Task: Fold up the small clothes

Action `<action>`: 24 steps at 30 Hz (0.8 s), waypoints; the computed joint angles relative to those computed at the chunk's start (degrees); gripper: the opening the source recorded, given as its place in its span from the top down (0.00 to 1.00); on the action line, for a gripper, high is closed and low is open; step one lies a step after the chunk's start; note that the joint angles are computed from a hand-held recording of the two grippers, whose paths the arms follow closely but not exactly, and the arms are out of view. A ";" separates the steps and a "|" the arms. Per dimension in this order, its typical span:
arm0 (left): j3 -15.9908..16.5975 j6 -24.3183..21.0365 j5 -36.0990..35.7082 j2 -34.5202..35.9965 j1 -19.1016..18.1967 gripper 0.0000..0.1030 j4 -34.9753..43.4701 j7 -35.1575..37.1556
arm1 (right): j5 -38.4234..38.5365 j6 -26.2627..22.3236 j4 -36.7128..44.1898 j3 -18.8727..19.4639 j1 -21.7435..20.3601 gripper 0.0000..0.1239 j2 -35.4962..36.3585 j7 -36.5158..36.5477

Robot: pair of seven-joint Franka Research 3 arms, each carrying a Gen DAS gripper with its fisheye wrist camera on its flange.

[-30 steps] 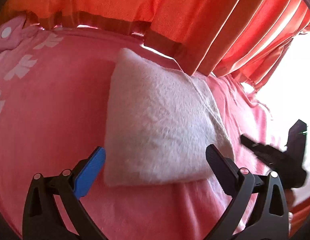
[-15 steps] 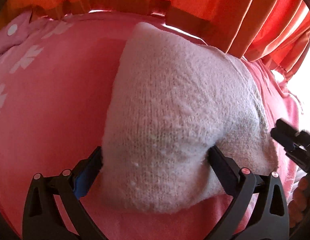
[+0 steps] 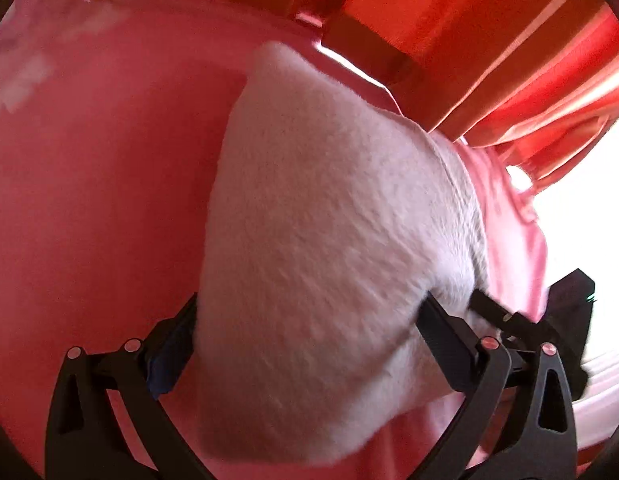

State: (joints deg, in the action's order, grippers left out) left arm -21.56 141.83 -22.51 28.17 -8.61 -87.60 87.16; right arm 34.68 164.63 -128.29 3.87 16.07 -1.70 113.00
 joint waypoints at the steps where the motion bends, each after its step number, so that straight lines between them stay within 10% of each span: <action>1: -1.05 -0.46 -1.96 1.07 1.03 0.04 0.79 1.24 | 1.63 0.48 0.43 0.01 0.20 0.30 0.59 -1.66; 9: -5.47 4.52 -12.58 3.53 4.17 0.04 -0.29 11.65 | -3.98 0.63 4.40 0.28 0.66 0.22 4.18 0.01; 11: -5.00 3.93 -11.94 3.15 3.49 0.09 -0.03 11.49 | -7.85 -0.46 5.37 0.13 0.88 0.31 4.63 2.79; 13: -4.92 4.07 -11.84 2.18 3.32 0.18 -0.27 11.94 | -6.73 0.03 5.84 1.40 0.24 0.63 4.38 1.50; 17: -6.99 4.24 -16.02 -0.41 5.50 0.39 -0.77 18.51 | -23.15 2.37 5.50 0.04 1.58 0.75 1.66 15.08; 24: -7.08 2.05 -26.19 -6.32 7.63 0.44 1.53 30.78 | -52.88 1.25 12.39 3.09 -0.79 0.77 -1.25 36.89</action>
